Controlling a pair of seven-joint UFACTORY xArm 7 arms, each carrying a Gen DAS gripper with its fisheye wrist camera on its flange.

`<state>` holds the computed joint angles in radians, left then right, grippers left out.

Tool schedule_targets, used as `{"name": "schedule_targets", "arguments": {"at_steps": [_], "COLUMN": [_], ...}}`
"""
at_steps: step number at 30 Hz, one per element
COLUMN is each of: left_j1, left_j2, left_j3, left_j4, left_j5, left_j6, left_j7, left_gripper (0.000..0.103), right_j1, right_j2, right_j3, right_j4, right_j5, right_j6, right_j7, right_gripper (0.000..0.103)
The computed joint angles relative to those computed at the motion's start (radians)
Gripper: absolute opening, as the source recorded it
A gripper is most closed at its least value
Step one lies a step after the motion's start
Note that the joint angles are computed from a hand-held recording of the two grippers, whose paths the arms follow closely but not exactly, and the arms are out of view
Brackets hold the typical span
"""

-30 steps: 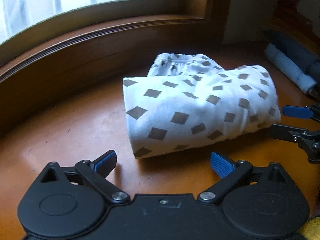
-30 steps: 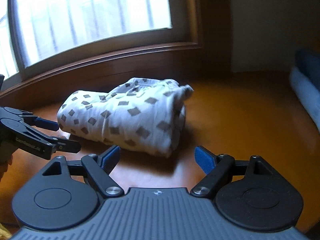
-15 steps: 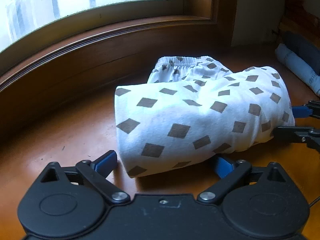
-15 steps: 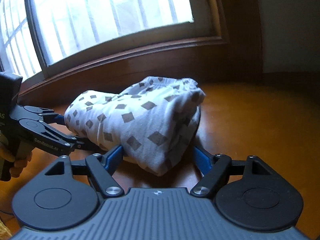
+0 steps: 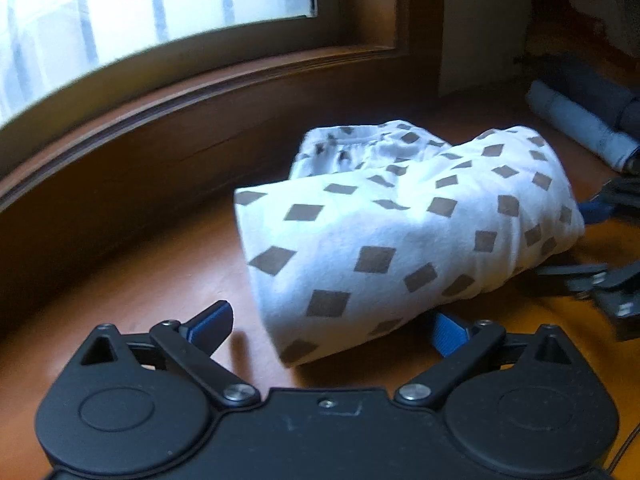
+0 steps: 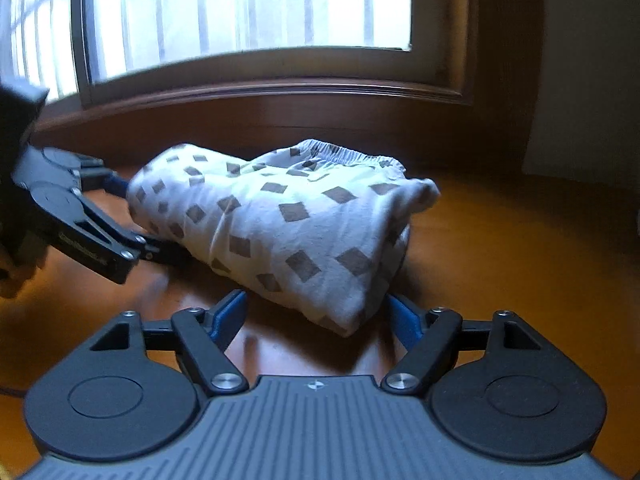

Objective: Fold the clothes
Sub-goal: 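Grasp the rolled pants with the right gripper while the left gripper grasps beside it, then roll the pants over the waistband with both grippers and release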

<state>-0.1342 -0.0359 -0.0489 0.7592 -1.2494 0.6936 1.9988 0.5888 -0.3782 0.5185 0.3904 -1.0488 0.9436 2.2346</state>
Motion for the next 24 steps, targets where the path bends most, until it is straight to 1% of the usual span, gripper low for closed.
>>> {"name": "schedule_targets", "arguments": {"at_steps": [1,3,5,6,9,13,17,19,22,24], "left_j1": [0.005,0.012,0.015,0.019,0.048,0.093,0.147,0.176,0.217,0.235], "left_j2": [-0.003,-0.047,-0.098,-0.117,-0.178,-0.305,-0.347,-0.347,-0.365,-0.385], "left_j3": [0.005,0.014,0.031,0.043,0.092,0.172,0.259,0.286,0.307,0.308], "left_j4": [0.003,-0.038,-0.091,-0.107,-0.147,-0.219,-0.189,-0.156,-0.120,-0.104], "left_j5": [0.041,0.068,0.067,0.084,0.162,0.252,0.334,0.368,0.423,0.453], "left_j6": [0.035,0.065,0.070,0.091,0.190,0.305,0.457,0.525,0.588,0.600], "left_j7": [-0.023,0.010,0.065,0.060,0.007,0.011,-0.008,-0.026,-0.034,-0.034], "left_gripper": [0.095,0.094,0.094,0.094,0.093,0.092,0.092,0.092,0.092,0.092], "right_j1": [-0.005,-0.006,0.007,0.017,0.060,0.119,0.174,0.203,0.238,0.249], "right_j2": [0.012,0.029,0.036,0.042,0.055,0.080,0.134,0.146,0.144,0.126], "right_j3": [-0.004,-0.003,0.006,0.014,0.044,0.081,0.103,0.104,0.101,0.099], "right_j4": [0.009,0.024,0.037,0.047,0.075,0.129,0.215,0.248,0.285,0.295], "right_j5": [0.000,0.002,0.019,0.035,0.094,0.142,0.159,0.156,0.145,0.130], "right_j6": [0.003,0.018,0.037,0.054,0.116,0.186,0.278,0.305,0.322,0.311], "right_j7": [-0.009,-0.016,-0.003,0.005,0.032,0.083,0.100,0.112,0.131,0.152], "right_gripper": [0.068,0.059,0.058,0.058,0.057,0.056,0.054,0.053,0.051,0.051]}}
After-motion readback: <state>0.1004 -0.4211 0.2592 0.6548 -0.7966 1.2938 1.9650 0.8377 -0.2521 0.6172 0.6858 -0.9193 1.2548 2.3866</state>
